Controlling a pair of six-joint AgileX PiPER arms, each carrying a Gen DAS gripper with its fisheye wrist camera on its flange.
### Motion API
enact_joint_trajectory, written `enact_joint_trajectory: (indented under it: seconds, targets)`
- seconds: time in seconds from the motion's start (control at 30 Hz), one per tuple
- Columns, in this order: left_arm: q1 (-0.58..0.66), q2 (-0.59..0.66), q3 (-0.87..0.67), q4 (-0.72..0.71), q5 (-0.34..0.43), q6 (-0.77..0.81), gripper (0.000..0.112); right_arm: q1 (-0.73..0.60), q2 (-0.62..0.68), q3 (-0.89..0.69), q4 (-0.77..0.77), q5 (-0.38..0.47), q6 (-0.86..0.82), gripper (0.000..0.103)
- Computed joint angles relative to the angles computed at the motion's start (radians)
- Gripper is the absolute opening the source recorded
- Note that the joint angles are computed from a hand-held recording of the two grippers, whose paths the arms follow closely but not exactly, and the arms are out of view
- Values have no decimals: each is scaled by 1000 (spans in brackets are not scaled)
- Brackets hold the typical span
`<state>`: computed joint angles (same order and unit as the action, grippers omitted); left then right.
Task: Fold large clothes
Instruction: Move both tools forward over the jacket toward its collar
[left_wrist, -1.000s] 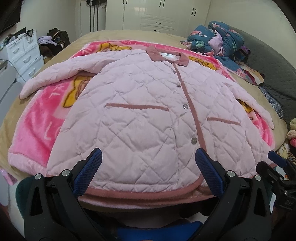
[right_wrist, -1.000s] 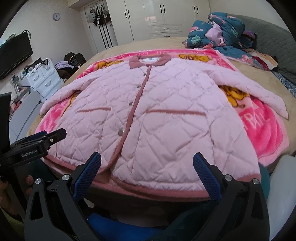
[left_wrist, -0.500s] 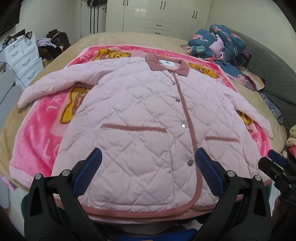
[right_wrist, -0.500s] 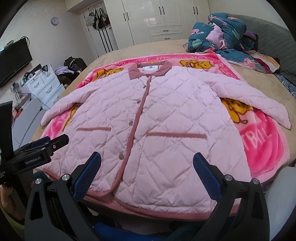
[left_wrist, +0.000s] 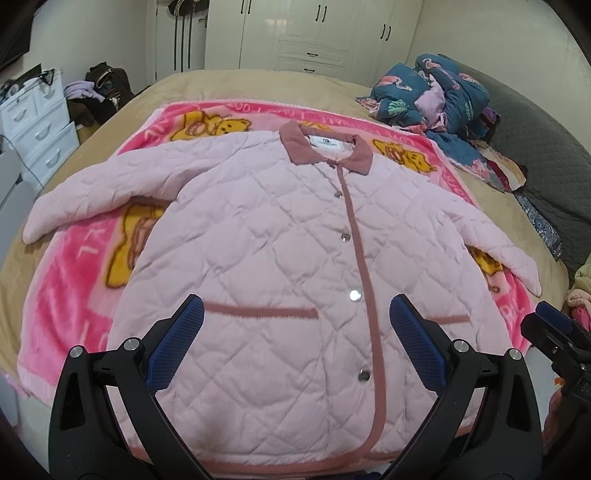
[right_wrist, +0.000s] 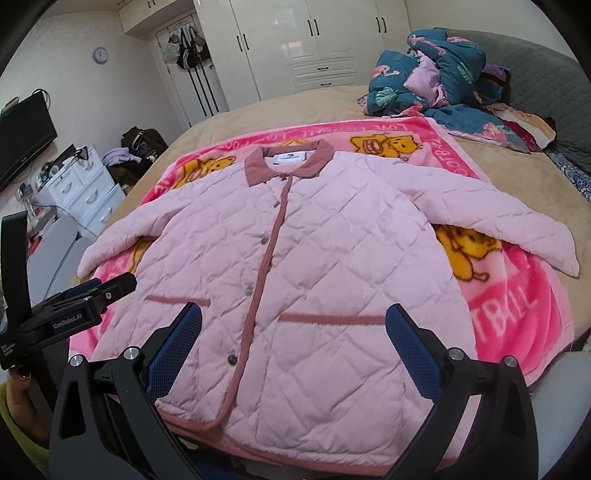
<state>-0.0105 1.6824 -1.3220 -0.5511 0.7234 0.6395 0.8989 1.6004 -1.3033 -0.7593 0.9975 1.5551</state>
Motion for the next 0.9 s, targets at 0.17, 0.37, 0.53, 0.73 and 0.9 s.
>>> enact_joint_trajectory:
  seconds: [0.17, 0.37, 0.53, 0.73, 0.9]
  targets:
    - [-32, 66, -108, 33, 25, -60, 94, -57, -7, -7, -2, -18, -26, 99]
    - [-69, 135, -242, 78, 71, -137, 94, -119, -14, -36, -8, -29, -68, 99]
    - [-101, 199, -372, 123, 118, -206, 94, -182, -18, -75, 0, -34, -117, 99]
    - [-135, 265, -505, 154, 161, -268, 94, -255, -17, -118, 15, -56, -179, 99]
    - [-163, 333, -628, 187, 207, -316, 94, -318, -8, -146, 44, -80, -222, 99]
